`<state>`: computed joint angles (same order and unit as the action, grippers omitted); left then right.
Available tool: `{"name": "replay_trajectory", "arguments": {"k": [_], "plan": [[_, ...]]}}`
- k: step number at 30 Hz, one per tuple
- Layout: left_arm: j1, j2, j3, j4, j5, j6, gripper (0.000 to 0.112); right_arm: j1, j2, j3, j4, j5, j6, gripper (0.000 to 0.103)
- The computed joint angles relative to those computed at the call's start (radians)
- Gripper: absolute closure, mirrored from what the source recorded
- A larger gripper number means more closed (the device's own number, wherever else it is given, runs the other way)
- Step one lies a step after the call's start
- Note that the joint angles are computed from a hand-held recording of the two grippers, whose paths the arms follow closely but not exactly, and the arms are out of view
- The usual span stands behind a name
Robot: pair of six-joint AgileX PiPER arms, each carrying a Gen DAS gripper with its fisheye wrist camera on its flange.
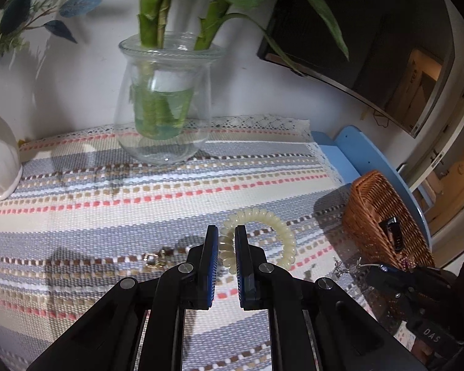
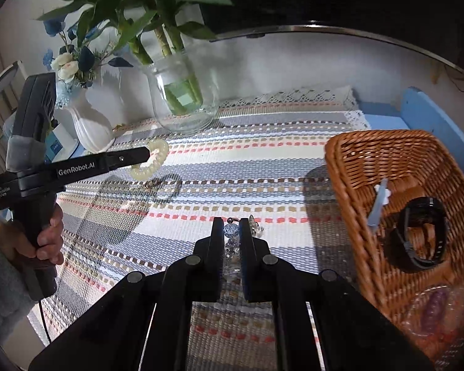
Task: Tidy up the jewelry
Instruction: 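Close the right tool on the small silver charm while the left tool lifts the cream tie, then carry the cream tie in the left tool and charm in the right tool over the basket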
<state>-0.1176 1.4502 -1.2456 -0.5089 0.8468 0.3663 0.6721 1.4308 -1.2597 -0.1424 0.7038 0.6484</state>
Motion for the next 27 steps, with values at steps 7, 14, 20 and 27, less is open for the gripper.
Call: {"name": "replay_trajectory", "arguments": {"k": [7,14,20,27], "plan": [[-0.110,0.001,-0.046,0.111,-0.004,-0.111,0.102,-0.014,-0.094,-0.004,-0.072,0.043,0.022,0.092],[-0.221,0.023,-0.127,0.167,0.012,-0.184,0.102,-0.067,-0.196,-0.031,-0.119,0.066,0.001,0.092],[-0.371,0.041,-0.175,0.205,0.029,-0.276,0.102,-0.170,-0.271,-0.035,-0.103,0.097,-0.080,0.092],[-0.544,0.103,-0.255,0.265,0.044,-0.339,0.102,-0.418,-0.344,-0.001,0.090,0.121,-0.354,0.092]]}}
